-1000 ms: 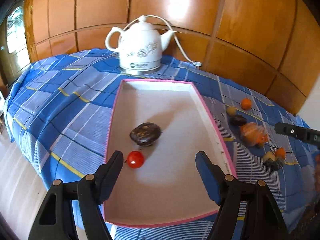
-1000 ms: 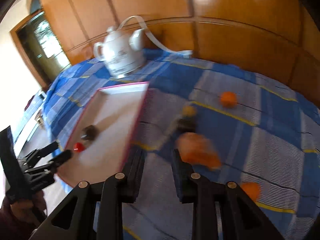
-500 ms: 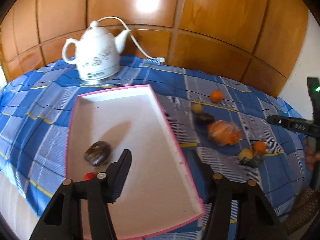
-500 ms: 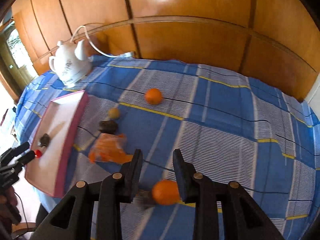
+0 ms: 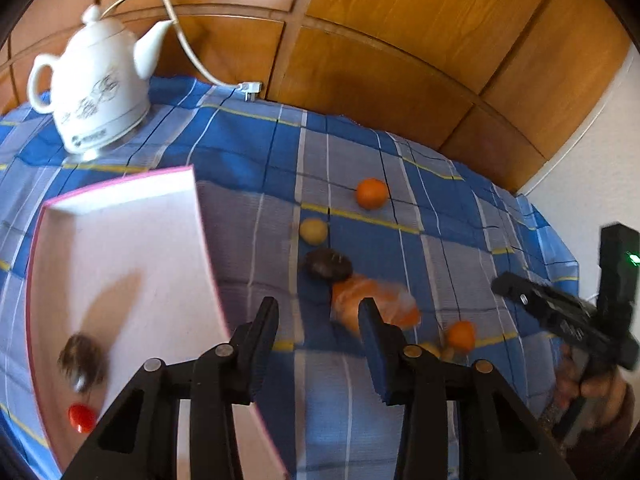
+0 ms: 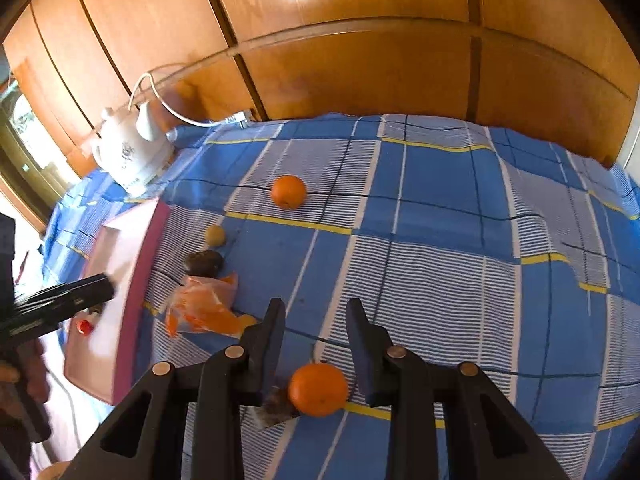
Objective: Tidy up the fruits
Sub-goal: 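Reach the left gripper to the small yellow fruit and grasp it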
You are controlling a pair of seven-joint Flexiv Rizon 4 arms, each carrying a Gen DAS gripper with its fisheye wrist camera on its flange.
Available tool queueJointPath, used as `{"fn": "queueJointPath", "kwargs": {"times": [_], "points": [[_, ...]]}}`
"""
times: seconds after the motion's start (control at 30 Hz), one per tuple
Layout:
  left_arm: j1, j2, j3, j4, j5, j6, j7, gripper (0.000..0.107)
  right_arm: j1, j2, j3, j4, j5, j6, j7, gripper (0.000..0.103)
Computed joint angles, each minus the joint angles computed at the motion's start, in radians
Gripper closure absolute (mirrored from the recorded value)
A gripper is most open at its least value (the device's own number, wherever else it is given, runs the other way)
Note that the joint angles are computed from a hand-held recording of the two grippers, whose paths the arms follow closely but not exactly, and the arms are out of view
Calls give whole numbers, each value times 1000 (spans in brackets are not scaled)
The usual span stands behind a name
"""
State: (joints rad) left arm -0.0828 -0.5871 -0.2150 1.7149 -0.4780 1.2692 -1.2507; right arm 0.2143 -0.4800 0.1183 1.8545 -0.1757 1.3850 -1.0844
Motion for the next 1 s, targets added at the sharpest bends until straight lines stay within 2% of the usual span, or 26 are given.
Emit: {"fn": "queueJointPath", "kwargs": {"times": [0.2,0.43,0.63,0.67,0.7,0.83,1.0], "points": [[-74,-114,96,-211,106,-132,-97,66,-55,-8,70,-28,77,-21,-36,70],[-144,-255,179,-458,257,-260,-167,70,-63,-9,93,-41,122,-30,-80,70],[-150,-353,197,-614,317,-380,-211,71,-65,-11,104,-52,150,-36,-114,70],[-158,-361,212,-623,337,-371,-226,80,-65,-11,104,-53,154,-36,-116,70],[-158,-362,215,-620,351,-355,-228,83,-65,-10,102,-53,158,-36,-116,70],[-116,-322,160,-519,315,-236,-220,83,-48,-8,75,-46,150,-24,-100,70],[-60,-214,77,-301,257,-37,-153,83,-44,-13,62,-48,144,-44,-71,70]]}}
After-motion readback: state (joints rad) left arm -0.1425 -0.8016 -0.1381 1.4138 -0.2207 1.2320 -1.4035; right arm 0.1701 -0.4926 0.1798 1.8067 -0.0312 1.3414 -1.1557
